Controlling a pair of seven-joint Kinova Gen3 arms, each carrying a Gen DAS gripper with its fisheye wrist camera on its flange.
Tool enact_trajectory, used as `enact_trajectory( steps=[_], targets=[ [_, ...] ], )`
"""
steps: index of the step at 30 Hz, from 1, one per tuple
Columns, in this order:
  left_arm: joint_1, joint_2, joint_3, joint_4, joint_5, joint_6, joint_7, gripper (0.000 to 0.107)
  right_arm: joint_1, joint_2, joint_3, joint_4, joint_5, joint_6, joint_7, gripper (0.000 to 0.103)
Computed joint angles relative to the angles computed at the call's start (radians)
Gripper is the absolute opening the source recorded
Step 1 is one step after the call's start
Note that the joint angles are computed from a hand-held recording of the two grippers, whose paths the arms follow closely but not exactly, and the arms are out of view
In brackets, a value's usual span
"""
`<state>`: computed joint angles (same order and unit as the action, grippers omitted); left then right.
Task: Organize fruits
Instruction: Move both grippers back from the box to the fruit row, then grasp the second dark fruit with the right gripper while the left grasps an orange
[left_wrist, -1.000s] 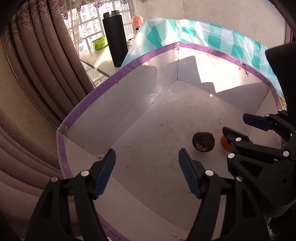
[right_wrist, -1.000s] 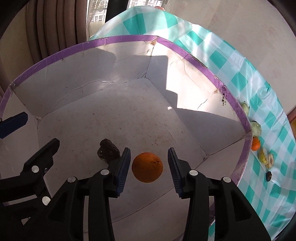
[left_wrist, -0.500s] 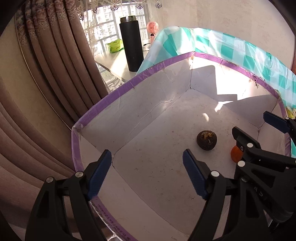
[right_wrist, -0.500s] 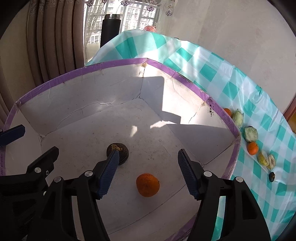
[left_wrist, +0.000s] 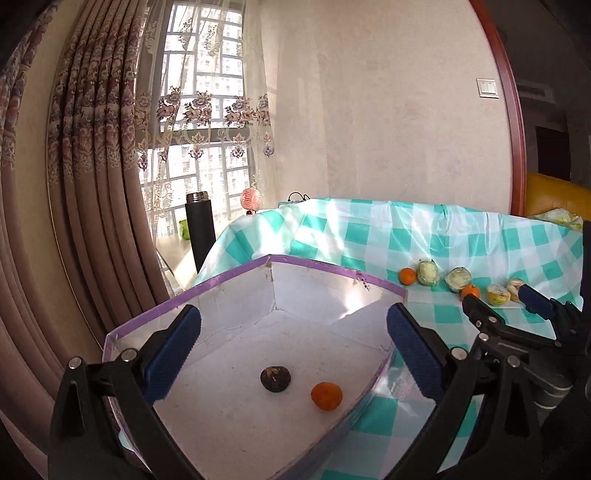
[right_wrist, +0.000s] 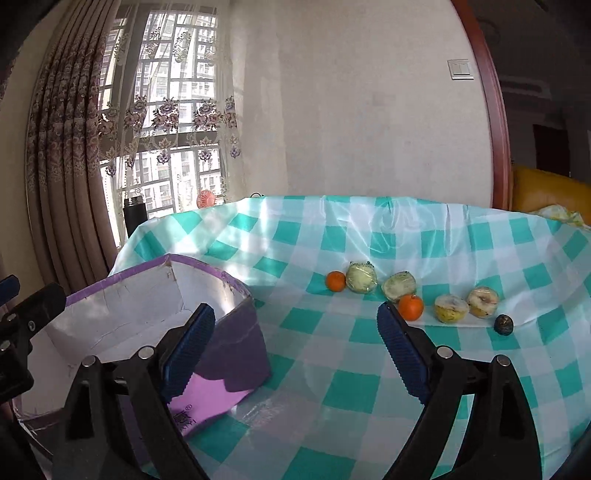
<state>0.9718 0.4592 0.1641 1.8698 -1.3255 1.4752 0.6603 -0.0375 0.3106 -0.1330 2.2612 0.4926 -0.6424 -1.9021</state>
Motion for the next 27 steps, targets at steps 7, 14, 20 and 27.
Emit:
enact_trajectory(
  steps=[7,14,20,27],
  targets=[
    [-0.214,0.154,0.283,-0.095,-0.277,-0.235,-0.218,0.101,-0.143,0.124,0.247,-0.174,-0.202,0.285,0.005,0.087],
    [-0.538,0.270,0.540,-0.164,-0.321,-0.519,-0.191,0.101,-0.143,0.239,0.309,-0.402,-0.479,0.569,0.171,0.086],
    [-0.572,0.267,0.446,-0.143,-0.327,-0.731,-0.111,0.101,-0.150,0.340,0.348,-0.629,-0.512,0.764,0.170,0.081],
    [-0.425,0.202,0.148,-0.145,-0.241,-0.959,-0.091,0.101,-0.006,0.438,0.194,-0.867,-0.489,0.963,0.186,0.061]
  ],
)
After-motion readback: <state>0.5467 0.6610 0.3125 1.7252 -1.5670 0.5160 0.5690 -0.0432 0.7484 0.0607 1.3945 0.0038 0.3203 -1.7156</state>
